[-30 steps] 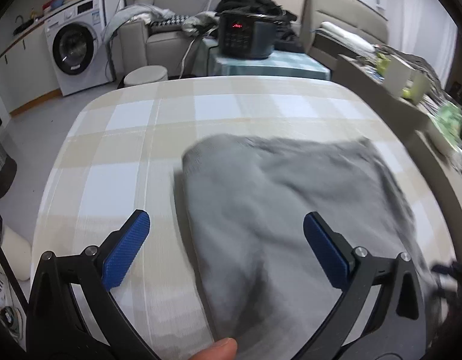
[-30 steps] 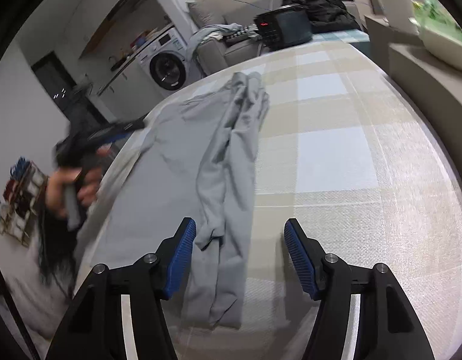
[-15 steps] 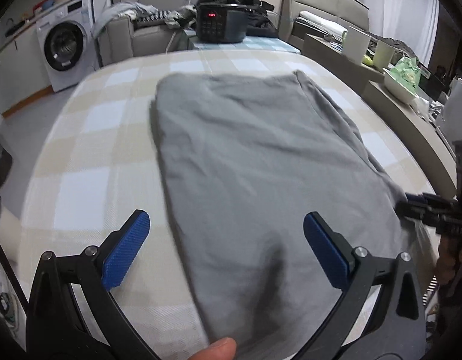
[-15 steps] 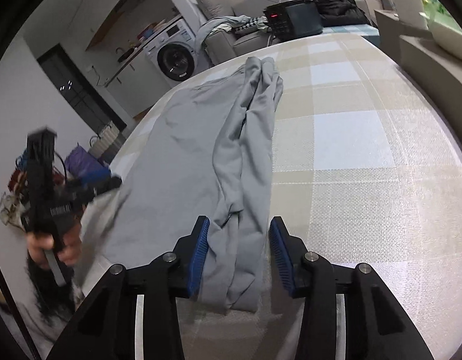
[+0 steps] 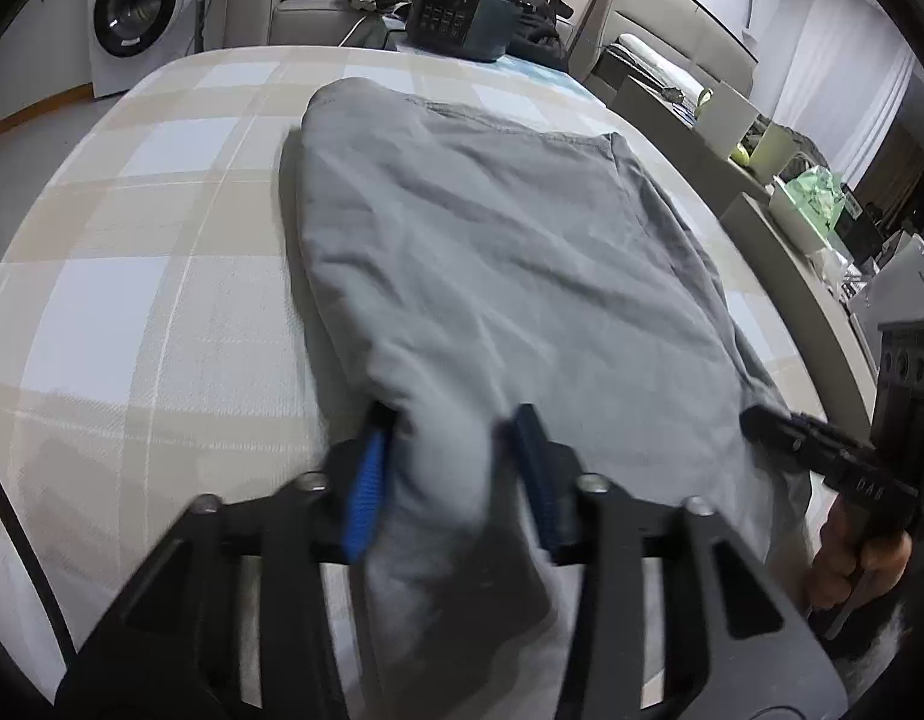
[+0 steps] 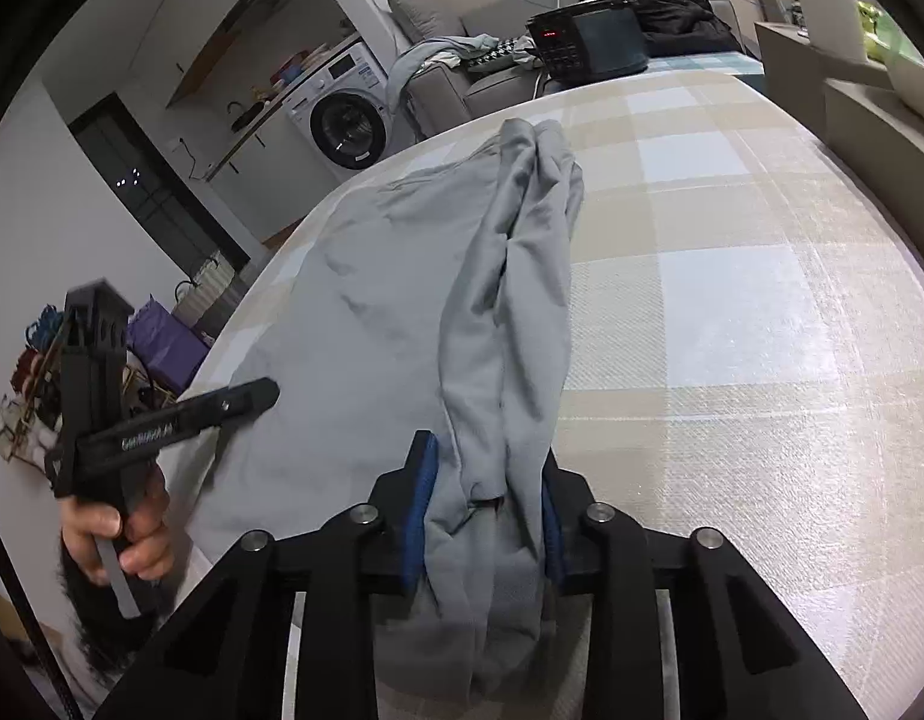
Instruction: Fold small clothes
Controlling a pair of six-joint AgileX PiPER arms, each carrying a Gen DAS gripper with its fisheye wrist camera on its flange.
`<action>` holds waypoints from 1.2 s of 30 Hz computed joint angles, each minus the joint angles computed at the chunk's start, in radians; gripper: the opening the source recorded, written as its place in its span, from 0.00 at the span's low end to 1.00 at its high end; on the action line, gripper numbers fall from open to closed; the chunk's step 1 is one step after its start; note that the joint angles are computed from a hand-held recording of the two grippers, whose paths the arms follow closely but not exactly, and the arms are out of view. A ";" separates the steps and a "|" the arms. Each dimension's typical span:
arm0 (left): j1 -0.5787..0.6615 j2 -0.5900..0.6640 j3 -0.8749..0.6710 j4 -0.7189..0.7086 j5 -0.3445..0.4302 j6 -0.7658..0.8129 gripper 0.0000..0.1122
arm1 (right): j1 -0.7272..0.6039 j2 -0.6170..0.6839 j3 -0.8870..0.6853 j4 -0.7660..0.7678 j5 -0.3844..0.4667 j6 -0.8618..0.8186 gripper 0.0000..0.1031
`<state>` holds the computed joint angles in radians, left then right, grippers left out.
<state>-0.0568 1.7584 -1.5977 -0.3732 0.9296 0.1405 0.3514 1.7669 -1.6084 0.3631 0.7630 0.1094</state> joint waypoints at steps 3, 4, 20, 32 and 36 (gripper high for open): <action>-0.003 0.056 -0.081 0.005 0.030 -0.018 0.26 | 0.005 0.014 -0.021 -0.021 0.006 0.024 0.25; -0.006 0.080 -0.116 0.013 0.036 -0.030 0.26 | 0.006 0.022 -0.033 -0.027 0.010 0.036 0.25; 0.028 -0.057 0.020 0.078 -0.017 -0.025 0.48 | 0.045 -0.051 0.003 -0.235 0.002 0.086 0.71; -0.037 -0.461 0.509 0.083 -0.463 0.042 0.91 | 0.076 -0.327 0.380 -0.272 -0.451 0.104 1.00; -0.080 -0.534 0.622 0.190 -0.580 -0.085 0.91 | 0.135 -0.367 0.428 -0.423 -0.485 0.232 1.00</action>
